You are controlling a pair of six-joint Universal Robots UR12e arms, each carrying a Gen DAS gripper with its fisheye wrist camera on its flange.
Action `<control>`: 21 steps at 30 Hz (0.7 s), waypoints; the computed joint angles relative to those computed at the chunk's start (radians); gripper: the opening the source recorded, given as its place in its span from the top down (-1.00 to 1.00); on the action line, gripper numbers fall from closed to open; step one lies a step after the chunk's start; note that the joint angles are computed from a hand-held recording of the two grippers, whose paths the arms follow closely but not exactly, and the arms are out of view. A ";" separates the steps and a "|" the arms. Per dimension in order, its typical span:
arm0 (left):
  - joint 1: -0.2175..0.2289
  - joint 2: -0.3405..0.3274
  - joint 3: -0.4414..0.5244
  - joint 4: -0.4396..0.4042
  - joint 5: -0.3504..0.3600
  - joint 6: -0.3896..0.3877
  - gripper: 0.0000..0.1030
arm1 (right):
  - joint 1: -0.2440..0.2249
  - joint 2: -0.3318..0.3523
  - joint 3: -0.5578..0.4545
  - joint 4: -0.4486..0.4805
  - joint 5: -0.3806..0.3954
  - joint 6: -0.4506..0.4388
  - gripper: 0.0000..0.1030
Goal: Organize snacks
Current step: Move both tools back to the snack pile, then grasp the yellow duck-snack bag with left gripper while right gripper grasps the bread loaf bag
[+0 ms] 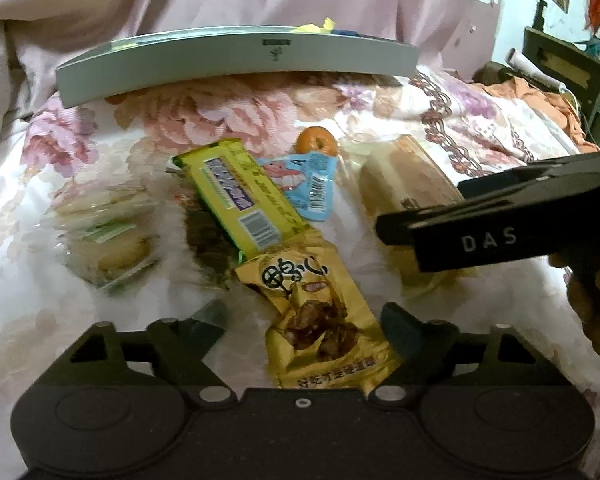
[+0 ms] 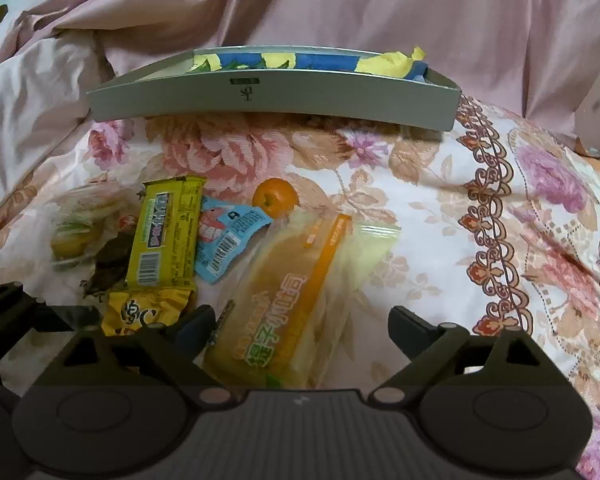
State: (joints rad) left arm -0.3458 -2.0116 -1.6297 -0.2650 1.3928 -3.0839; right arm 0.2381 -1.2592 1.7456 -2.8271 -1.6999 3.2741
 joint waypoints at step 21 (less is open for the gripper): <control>-0.006 0.004 -0.008 0.015 0.060 0.060 -0.56 | 0.012 -0.009 0.005 0.022 -0.025 -0.025 -0.31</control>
State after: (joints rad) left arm -0.3520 -2.0080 -1.6378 -0.2498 1.4524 -3.0235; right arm 0.2506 -1.2686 1.7502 -2.8049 -1.7250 3.2493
